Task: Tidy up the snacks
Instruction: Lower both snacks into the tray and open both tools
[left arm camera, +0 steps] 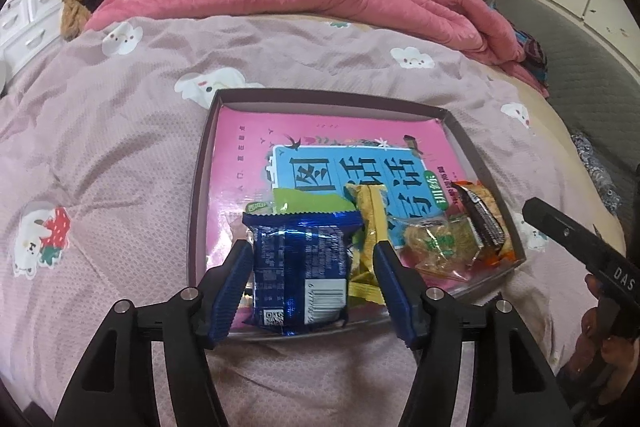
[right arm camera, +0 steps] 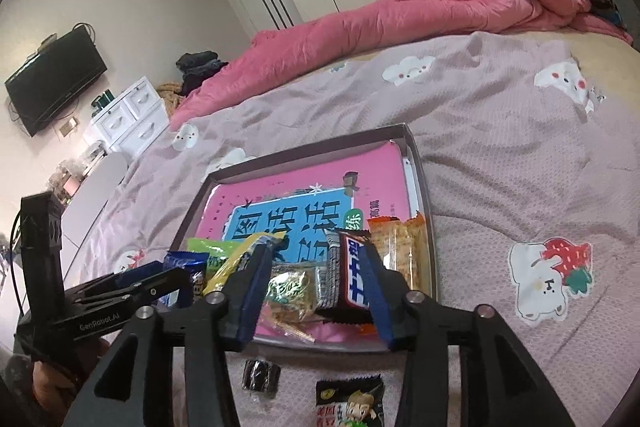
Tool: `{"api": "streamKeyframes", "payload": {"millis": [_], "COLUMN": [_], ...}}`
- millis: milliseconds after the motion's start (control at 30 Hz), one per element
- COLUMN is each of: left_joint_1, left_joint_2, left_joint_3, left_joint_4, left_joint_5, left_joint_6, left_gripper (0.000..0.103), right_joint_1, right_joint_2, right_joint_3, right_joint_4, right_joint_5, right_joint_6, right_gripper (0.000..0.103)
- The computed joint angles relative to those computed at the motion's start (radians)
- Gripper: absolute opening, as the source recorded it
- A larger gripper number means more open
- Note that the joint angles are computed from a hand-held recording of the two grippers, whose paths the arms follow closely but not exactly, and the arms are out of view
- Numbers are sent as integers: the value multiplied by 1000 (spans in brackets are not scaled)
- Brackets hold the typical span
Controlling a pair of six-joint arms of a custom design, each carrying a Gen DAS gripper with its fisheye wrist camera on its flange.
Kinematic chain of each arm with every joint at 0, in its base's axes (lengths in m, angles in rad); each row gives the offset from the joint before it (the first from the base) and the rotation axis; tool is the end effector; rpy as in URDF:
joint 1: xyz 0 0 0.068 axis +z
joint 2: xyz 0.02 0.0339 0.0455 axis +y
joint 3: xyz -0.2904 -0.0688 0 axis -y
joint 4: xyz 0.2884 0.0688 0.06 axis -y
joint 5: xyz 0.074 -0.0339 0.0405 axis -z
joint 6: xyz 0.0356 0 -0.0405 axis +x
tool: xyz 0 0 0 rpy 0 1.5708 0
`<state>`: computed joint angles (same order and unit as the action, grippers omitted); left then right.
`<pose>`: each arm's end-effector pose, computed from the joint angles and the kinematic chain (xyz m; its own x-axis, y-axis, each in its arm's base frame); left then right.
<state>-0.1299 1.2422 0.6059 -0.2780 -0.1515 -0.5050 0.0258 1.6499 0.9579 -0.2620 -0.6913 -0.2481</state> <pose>0.2590 -0.0284 0.1788 -0.7052 -0.3902 -0.5920 -0.3479 0.9179 -0.1907 0.3613 0.0320 0.1824 -0.6951 -0.2072 -0.6884 -0.5769 0.7322 0.3621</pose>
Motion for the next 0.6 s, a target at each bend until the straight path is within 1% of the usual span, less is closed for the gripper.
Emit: {"api": "streamKeyframes", "payload": {"millis": [100, 233, 400, 500, 600], "left_joint_1": [-16, -35, -91, -142, -184], "left_joint_2": [-33, -78, -118, -118, -105], "left_joint_3": [-3, -3, -4, -5, -10], "left_joint_4": [-23, -56, -93, -108, -109], "left_joint_5": [-12, -18, -26, -40, -28], "left_joint_6": [-5, -14, -48, -63, -92], "left_gripper": [67, 69, 70, 71, 71], "right_joint_1": [-9, -29, -49, -51, -48], "right_joint_2": [-40, -85, -106, -128, -142], "right_joint_3": [-28, -63, -85, -117, -150], "right_joint_4": [-7, -26, -85, -110, -124], "right_joint_5": [6, 12, 14, 51, 106], "right_joint_6": [-25, -47, -86, -131, -190], "right_gripper": [49, 53, 54, 54, 54]}}
